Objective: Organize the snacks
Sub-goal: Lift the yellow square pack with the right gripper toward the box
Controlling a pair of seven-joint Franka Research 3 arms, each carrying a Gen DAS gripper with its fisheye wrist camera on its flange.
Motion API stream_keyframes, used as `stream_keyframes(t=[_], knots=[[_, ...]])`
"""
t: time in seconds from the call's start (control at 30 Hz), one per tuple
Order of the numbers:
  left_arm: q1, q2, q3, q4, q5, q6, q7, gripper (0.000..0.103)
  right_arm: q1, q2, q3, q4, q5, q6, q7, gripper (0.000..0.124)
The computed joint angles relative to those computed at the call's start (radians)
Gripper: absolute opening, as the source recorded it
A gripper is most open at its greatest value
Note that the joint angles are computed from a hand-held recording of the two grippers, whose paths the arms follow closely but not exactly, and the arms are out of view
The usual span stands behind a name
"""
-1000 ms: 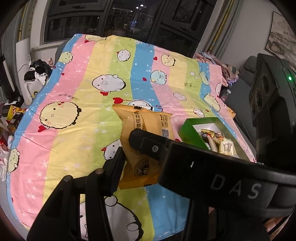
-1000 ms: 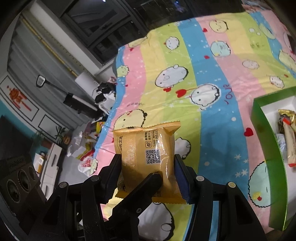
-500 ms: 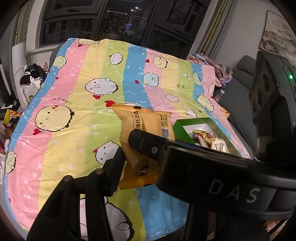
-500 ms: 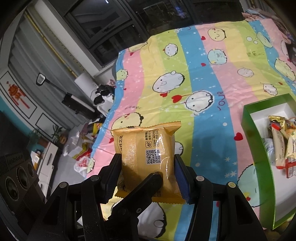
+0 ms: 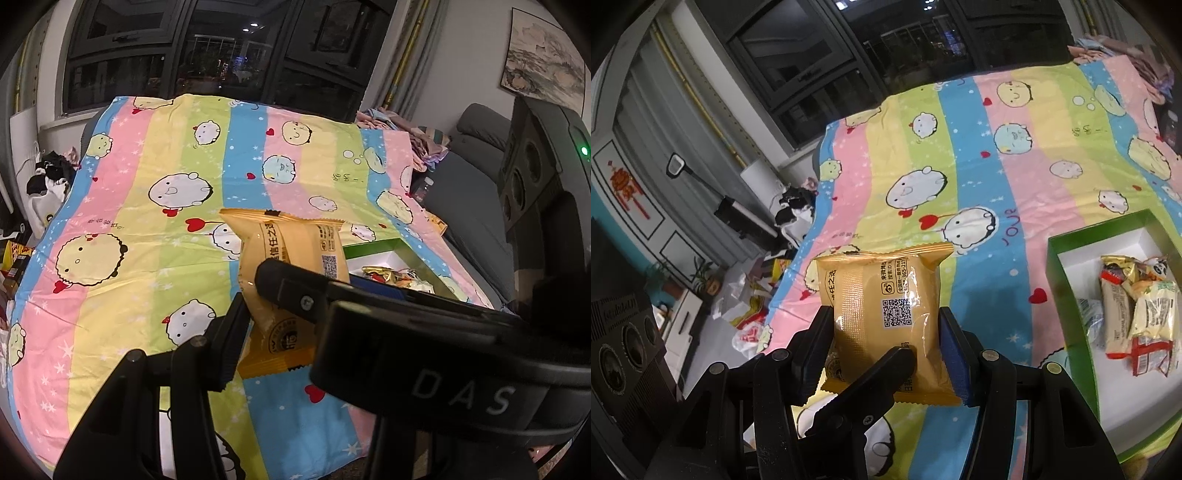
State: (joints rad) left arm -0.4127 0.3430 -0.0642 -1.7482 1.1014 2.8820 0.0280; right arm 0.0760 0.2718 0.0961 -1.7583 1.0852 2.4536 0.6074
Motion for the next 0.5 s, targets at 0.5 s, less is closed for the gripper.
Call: stream_keyframes(t=[0.5], knots=[[-0.027,0.068,-0.005,0.096,-0.092,-0.001,0.147,0.048,-0.03,-0.008,-0.016,-0.005,0.039,0.013,-0.05,0.058]])
